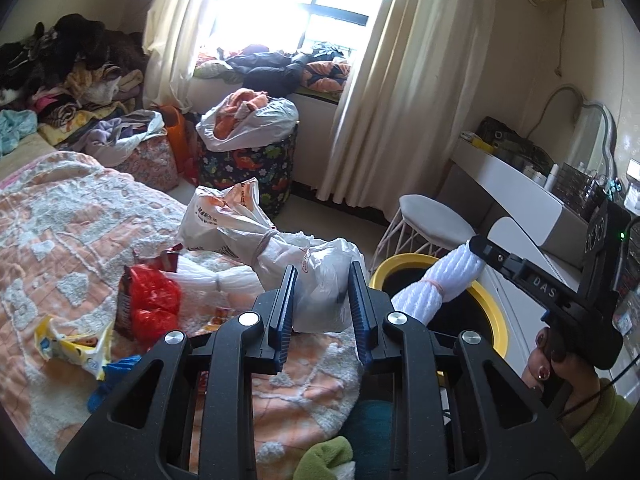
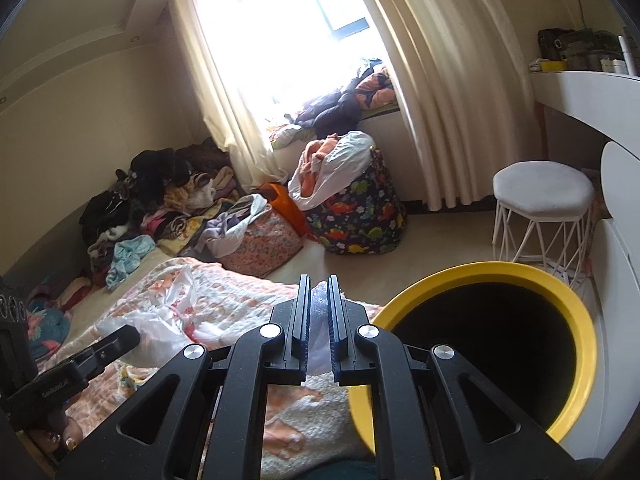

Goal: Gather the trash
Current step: 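Carry the white bag bundle with the left tool over the yellow bin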

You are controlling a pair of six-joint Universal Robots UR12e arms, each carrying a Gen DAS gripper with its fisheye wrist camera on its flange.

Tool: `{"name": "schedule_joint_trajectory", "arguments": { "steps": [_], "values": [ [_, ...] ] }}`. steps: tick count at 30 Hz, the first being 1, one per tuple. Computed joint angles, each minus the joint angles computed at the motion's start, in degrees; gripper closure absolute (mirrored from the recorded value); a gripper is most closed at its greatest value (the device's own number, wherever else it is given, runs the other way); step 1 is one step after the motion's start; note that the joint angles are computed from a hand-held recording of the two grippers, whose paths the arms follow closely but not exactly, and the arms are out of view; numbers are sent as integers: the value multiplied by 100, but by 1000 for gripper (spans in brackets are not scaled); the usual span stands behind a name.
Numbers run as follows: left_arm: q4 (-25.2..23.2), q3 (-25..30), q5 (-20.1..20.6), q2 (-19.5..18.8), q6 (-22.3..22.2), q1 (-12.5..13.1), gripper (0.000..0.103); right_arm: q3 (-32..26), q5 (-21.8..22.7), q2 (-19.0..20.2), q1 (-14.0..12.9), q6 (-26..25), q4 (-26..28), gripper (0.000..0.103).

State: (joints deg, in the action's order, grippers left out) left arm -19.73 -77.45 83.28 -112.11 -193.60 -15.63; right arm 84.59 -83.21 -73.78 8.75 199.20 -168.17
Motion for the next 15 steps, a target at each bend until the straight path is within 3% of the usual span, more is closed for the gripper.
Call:
{"name": "schedule_joint_trajectory", "arguments": {
  "steps": [15],
  "values": [
    [-152, 204, -262, -160, 308, -153, 84, 171, -530, -92, -196, 371, -44, 95]
  ]
}}
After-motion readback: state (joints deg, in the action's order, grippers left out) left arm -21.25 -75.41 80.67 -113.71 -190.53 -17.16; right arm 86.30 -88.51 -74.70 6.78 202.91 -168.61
